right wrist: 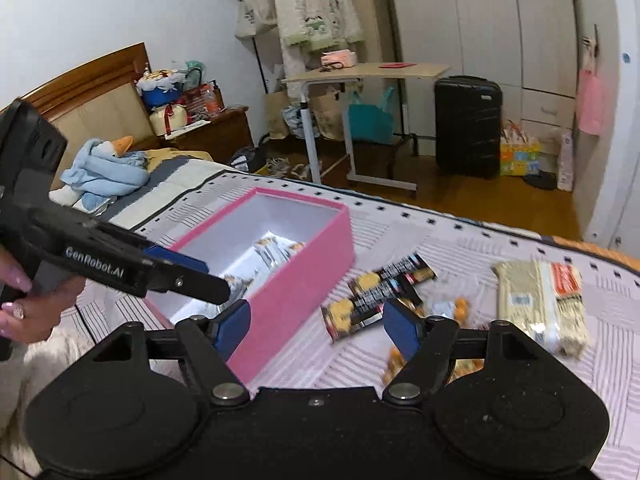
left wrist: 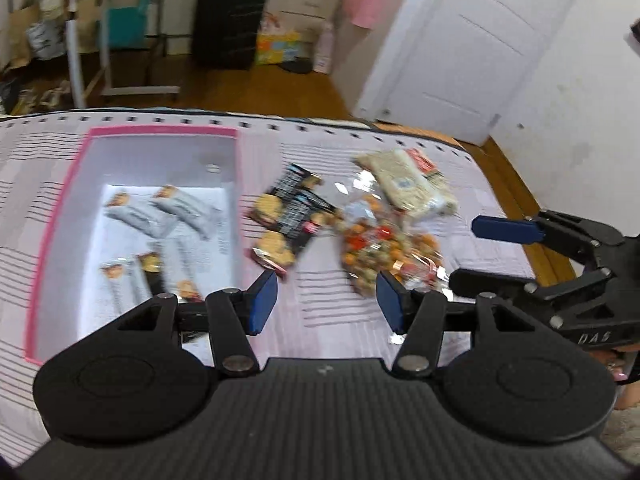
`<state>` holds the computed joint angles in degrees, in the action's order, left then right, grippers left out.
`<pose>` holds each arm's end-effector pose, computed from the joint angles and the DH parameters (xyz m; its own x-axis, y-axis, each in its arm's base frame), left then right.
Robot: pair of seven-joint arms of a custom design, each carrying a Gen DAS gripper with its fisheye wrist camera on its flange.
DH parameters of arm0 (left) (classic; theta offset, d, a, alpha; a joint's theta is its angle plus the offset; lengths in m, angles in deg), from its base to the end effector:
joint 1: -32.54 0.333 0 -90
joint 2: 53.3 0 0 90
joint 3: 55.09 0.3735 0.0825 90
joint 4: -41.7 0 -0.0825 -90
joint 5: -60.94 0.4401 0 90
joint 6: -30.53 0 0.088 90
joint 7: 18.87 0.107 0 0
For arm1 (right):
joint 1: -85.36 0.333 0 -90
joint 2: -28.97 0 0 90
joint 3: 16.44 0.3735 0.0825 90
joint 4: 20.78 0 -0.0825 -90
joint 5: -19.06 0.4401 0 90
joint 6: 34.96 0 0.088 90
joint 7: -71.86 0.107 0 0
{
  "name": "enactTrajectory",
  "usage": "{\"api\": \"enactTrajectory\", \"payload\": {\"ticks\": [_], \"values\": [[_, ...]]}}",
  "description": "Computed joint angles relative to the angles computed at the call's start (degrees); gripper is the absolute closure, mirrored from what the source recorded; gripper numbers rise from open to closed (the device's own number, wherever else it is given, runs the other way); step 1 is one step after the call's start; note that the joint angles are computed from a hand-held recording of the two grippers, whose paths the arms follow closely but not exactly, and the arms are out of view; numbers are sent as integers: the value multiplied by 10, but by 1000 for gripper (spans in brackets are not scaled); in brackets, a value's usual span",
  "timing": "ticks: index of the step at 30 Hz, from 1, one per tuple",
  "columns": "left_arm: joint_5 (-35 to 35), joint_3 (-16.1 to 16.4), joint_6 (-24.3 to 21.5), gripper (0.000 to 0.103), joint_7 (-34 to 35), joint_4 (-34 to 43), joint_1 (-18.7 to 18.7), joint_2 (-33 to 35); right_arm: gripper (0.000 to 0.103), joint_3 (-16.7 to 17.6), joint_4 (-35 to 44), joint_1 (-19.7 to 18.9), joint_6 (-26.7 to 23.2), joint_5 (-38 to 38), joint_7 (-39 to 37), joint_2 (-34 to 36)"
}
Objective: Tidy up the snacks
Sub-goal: 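Move the left gripper over the clear peanut bag, then grasp the clear peanut bag with the left gripper and lift it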
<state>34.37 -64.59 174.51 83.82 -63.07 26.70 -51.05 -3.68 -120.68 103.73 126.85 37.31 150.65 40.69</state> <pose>0.6537 -0.1735 0.6200 -0.2922 -0.9050 0.3093 -0.7981 0.0526 -0.6002 0.6428 0.3522 0.5959 0.5112 -0.8384 -0.1891 -0.6129 -0.2014 -0.7641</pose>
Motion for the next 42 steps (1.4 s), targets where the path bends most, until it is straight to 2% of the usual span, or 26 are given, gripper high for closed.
{"api": "enactTrajectory", "payload": {"ticks": [3, 6, 12, 15, 19, 21, 23, 27, 29, 30, 34, 37, 39, 42], "values": [[2, -7, -8, 49, 5, 11, -9, 14, 19, -11, -31, 4, 14, -23, 11, -15], [20, -13, -9, 49, -16, 31, -19, 39, 19, -22, -34, 4, 2, -50, 27, -12], [35, -22, -9, 49, -63, 82, -34, 105, 12, -23, -21, -13, -5, -66, 27, 23], [50, -22, -2, 50, -92, 104, -43, 139, 12, -35, -5, -8, -13, -99, 58, 53], [153, 8, 38, 50, -192, 119, -83, 174, 12, -43, 19, -4, -27, -152, 72, 90], [160, 5, 38, 50, -211, 133, -81, 193, 12, -42, 24, -5, -22, -172, 68, 103], [124, -15, 39, 50, -199, 145, -62, 211, 12, -57, 26, 8, -12, -208, 85, 113], [99, -23, 47, 49, -207, 156, -56, 237, 8, -87, 31, 34, 12, -272, 151, 132], [64, -42, 36, 48, -189, 168, -39, 254, 4, -82, 42, 29, 0, -279, 165, 141], [39, -52, 37, 42, -186, 168, -30, 259, 1, -82, 41, 29, 11, -287, 171, 144], [-26, -71, 39, 39, -160, 163, -8, 266, 0, -94, 38, 43, 28, -338, 180, 151], [-80, -87, 40, 39, -142, 158, 7, 269, 0, -119, 41, 66, 33, -374, 224, 155], [-137, -112, 15, 43, -110, 162, 31, 276, 0, -126, 44, 72, 34, -389, 246, 157], [-141, -98, 25, 44, -100, 155, 17, 270, 0, -138, 56, 83, 29, -417, 273, 167]]}}
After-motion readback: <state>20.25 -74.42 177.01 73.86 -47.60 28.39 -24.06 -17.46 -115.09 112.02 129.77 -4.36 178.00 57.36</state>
